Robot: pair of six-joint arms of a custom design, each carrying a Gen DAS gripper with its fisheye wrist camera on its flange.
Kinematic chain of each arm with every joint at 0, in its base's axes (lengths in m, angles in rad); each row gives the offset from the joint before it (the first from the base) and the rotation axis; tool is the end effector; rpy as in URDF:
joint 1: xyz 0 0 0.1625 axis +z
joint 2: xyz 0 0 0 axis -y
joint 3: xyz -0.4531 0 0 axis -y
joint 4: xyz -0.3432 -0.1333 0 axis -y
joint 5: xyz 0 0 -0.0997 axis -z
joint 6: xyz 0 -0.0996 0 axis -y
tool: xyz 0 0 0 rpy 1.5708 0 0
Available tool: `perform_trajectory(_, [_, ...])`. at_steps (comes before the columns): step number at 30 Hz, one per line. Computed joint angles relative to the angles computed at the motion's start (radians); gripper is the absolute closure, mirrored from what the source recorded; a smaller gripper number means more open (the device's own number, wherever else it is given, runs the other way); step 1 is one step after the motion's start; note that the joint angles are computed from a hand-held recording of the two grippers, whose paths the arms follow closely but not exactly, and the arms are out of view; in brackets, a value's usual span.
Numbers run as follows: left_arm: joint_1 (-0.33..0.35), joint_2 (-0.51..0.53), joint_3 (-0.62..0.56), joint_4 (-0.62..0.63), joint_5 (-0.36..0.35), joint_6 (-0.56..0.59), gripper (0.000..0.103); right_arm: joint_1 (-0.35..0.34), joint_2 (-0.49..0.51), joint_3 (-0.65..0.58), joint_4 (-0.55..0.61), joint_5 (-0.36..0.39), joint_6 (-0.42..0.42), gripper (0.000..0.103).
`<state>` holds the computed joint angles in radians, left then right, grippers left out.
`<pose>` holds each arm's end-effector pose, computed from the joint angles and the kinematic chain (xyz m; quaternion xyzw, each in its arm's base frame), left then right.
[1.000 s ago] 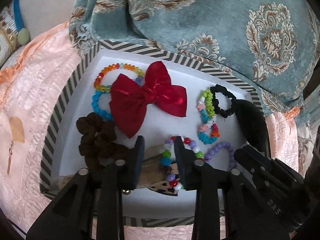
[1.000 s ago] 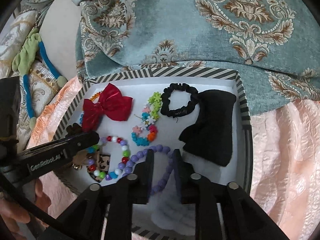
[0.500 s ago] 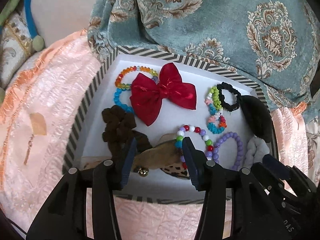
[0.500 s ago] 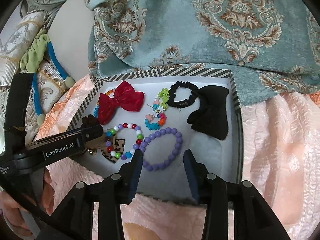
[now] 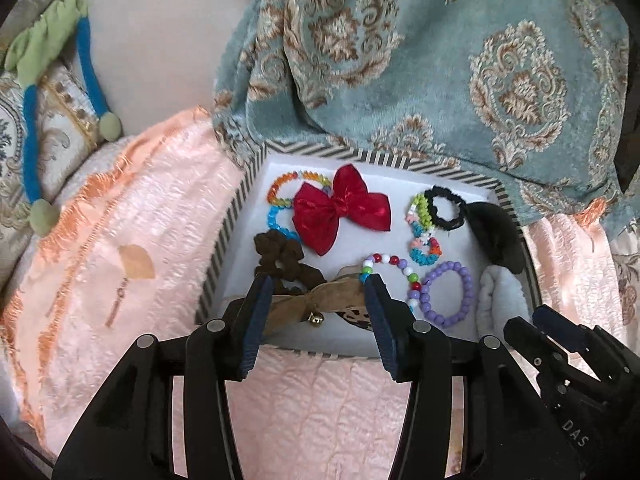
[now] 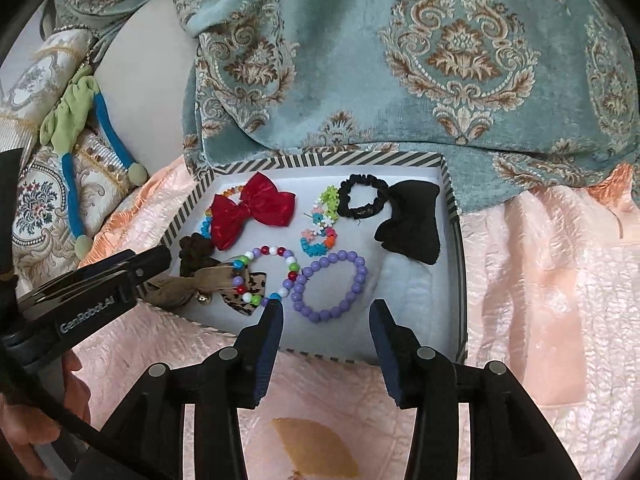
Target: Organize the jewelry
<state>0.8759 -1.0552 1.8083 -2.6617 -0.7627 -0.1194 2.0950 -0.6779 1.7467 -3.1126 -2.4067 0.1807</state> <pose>-0.2205 -0.5852 0.2901 0.1939 0.8879 -0.2954 0.2947 0.3704 -0.5219 0.1318 0.0581 -0.8917 0.3372 0.2964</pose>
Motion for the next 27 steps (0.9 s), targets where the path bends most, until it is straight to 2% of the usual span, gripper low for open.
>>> perform_trajectory(4, [-0.028, -0.036, 0.045, -0.048, 0.027, 0.014, 0.055, 0.022, 0.003, 0.000, -0.014, -0.021, 0.002, 0.046])
perform_trajectory(8, [-0.043, -0.073, 0.079, -0.051, 0.013, -0.007, 0.055, 0.043, 0.001, -0.002, -0.009, -0.045, 0.010, 0.045])
perform_trajectory(12, [-0.070, -0.099, 0.127, -0.096, 0.045, -0.002, 0.055, 0.063, -0.006, 0.006, -0.014, -0.061, 0.019, 0.045])
perform_trajectory(15, [-0.086, -0.117, 0.155, -0.130, 0.067, 0.005, 0.055, 0.077, -0.006, 0.007, -0.007, -0.082, 0.034, 0.038])
perform_trajectory(20, [-0.112, -0.132, 0.192, -0.191, 0.113, 0.039, 0.055, 0.094, -0.009, 0.017, -0.002, -0.104, 0.062, 0.038])
perform_trajectory(27, [-0.128, -0.146, 0.207, -0.217, 0.123, 0.053, 0.055, 0.112, -0.010, 0.015, 0.039, -0.142, 0.096, 0.036])
